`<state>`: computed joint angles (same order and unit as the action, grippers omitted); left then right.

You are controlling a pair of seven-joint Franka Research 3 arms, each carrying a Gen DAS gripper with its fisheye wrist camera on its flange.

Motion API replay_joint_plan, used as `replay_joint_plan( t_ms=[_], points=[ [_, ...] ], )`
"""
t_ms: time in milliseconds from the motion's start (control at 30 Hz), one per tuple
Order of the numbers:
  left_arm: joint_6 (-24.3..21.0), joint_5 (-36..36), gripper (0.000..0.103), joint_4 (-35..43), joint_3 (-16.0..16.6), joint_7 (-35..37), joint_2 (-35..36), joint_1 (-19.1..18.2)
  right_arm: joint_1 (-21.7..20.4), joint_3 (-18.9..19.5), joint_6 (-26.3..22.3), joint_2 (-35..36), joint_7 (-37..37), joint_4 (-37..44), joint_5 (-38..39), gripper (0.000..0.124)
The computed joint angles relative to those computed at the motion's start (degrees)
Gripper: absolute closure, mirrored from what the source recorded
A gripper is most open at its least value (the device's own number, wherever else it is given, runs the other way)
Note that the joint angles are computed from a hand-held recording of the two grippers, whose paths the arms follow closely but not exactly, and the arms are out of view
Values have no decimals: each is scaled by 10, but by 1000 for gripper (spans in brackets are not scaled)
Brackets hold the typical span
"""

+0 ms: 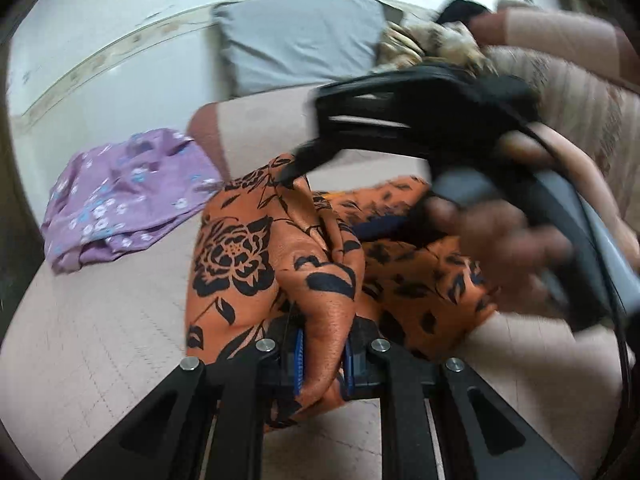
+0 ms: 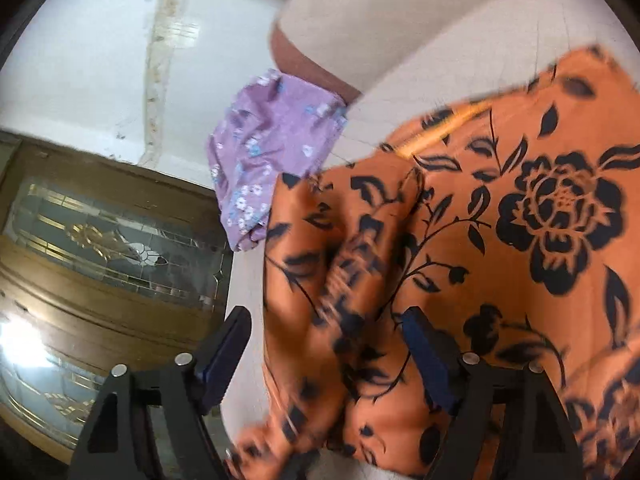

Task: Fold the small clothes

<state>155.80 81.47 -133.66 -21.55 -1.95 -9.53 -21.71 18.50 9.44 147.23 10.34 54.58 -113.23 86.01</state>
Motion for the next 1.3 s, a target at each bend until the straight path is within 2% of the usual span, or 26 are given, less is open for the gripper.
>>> replay_joint_plan(
  t_ms=[100,233,267,300,367,400,600,733,867,967,1067,1167,1200,1300],
  points=[
    [-2,-7,88,4,-2,27,9,-5,-11,-2,-29,41,46,34,-14,43],
    [10,-12,88,2,3,32,8,-5,-22,7,-26,61,21,62,14,45],
    [14,-11,88,1,5,33,7,-3,-19,9,-14,60,10,66,4,64],
    [17,-10,88,0,5,32,5,-2,-15,9,-4,58,7,69,-15,94],
    [40,-5,88,-1,9,28,4,2,0,4,24,59,37,78,-105,101],
    [49,-3,88,-1,10,24,1,4,-4,6,26,59,33,80,-111,105],
    [116,-15,91,38,11,52,17,13,-23,14,42,38,-12,66,-95,107],
    [136,-53,92,123,7,139,90,-5,-45,-1,38,2,-77,44,-40,107],
    [146,-71,91,206,24,181,172,-37,-67,-28,18,-11,-116,34,3,108],
    [160,-136,91,252,31,237,228,-50,-81,-42,2,-4,-108,36,-12,108],
    [168,-233,92,282,17,321,277,-43,-94,-51,-10,20,-84,48,-53,108],
    [161,-270,92,307,22,354,305,-60,-102,-49,-10,47,-67,66,-96,108],
    [163,-274,92,307,29,355,308,-69,-107,-46,-10,50,-68,66,-97,108],
    [167,-327,92,316,25,394,326,-68,-121,-38,-8,66,-79,74,-89,108]
  ],
)
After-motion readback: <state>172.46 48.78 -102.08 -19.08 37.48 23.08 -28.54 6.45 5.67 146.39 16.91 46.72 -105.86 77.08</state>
